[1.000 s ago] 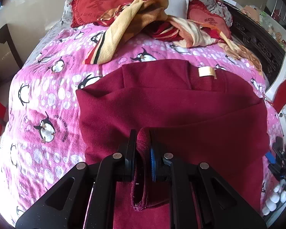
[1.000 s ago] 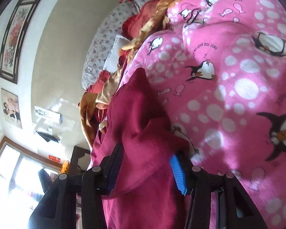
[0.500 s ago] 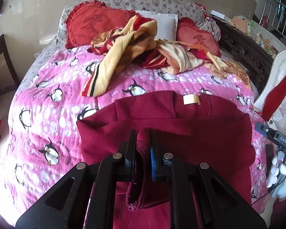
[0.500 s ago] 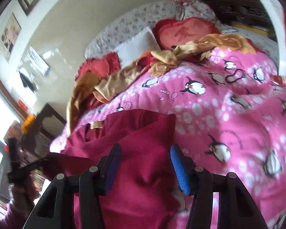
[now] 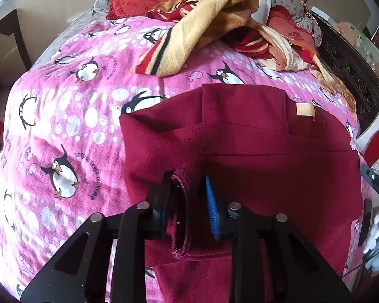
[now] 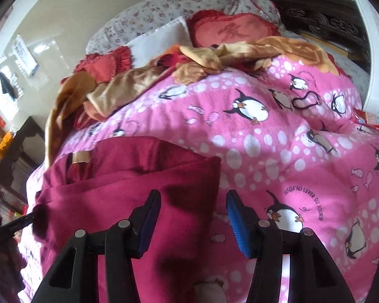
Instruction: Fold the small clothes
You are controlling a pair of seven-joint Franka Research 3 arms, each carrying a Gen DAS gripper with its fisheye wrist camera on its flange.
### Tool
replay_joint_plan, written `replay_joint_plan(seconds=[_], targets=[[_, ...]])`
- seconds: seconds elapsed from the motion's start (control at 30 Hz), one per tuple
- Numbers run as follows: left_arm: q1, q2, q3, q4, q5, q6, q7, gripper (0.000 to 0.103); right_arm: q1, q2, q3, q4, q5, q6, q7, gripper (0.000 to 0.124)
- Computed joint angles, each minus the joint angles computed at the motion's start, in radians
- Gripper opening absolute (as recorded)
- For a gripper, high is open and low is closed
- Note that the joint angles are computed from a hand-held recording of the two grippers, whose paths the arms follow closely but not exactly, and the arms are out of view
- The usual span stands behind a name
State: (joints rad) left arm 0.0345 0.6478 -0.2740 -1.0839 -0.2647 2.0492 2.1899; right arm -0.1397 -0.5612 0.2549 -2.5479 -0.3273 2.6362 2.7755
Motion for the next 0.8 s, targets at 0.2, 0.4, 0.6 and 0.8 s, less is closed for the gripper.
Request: replay_joint_plan(seconds=[0.2,0.4,0.6,0.8], targets=[[0.017,-0.053,-0.001,-0.081,-0.020,0.072,0.017,0.043,0.129,-0.032,-0.026,0.005,0.099,-0.039,-0.151,0.049],[0.038,-0.122,-0.002,-0.184,-0.049,0.114,0.040,0.043,0.127,-0.014,0.007,-0.020,0.069,-0.168,-0.093,0.036],[0.038,-0.175,0.000,-0.272,-0.072,0.181,0.085,0.043,0.125,-0.068,0.027,-0.001,0.034,-0.199,-0.032,0.036],[0.017,-0.181,0.009,-0.303,-0.058,0.221,0.070,0.043,0.097,-0.018,0.047,0.059,-0.049,-0.170,-0.020,0.038]])
